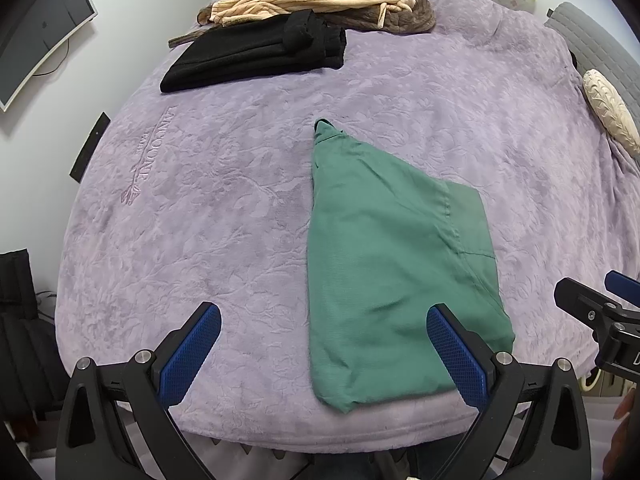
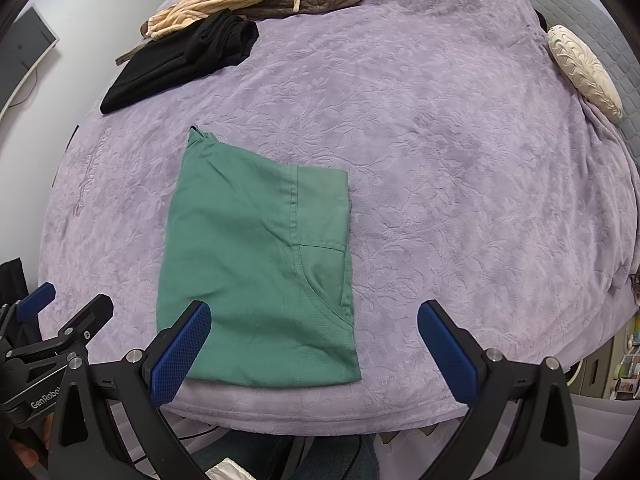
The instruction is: Fold small clothes
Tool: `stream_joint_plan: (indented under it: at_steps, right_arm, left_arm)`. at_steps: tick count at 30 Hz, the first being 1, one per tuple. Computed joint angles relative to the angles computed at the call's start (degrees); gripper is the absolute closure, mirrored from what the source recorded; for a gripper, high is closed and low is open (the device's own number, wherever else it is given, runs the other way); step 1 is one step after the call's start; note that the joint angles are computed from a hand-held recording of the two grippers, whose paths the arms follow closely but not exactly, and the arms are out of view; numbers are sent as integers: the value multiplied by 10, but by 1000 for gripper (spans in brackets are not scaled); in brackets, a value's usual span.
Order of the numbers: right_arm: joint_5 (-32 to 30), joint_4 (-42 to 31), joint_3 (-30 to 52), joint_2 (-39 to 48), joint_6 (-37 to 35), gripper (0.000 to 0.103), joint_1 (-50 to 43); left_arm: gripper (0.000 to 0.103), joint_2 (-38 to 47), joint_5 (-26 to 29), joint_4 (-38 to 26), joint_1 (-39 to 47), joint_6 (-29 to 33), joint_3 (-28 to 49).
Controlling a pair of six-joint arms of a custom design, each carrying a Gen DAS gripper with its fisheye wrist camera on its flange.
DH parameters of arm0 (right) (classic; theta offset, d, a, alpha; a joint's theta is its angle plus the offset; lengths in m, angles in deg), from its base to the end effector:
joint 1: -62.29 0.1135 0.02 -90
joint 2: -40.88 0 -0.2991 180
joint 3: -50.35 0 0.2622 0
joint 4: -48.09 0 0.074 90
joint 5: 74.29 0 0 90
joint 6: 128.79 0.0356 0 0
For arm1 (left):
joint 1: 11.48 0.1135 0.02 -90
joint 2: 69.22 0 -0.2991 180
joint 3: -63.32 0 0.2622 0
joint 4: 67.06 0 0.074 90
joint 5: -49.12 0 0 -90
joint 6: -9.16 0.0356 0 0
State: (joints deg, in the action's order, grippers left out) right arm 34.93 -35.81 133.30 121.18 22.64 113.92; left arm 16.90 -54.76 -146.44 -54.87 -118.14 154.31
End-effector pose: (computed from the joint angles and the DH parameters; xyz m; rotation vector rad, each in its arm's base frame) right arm 0.1631 0.1871 0.3141 0.2731 2.7643 -0.0821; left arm 0.2166 -0.1930 0.3296 0.1017 2.7788 0.0131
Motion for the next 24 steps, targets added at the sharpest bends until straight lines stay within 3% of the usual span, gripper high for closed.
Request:
stream_joint_plan:
  at_steps: [24]
  right_arm:
    - [-5,3,-3,-1,-4,0,-4]
  left_arm:
    - [0,5,5,5,8,12,-3]
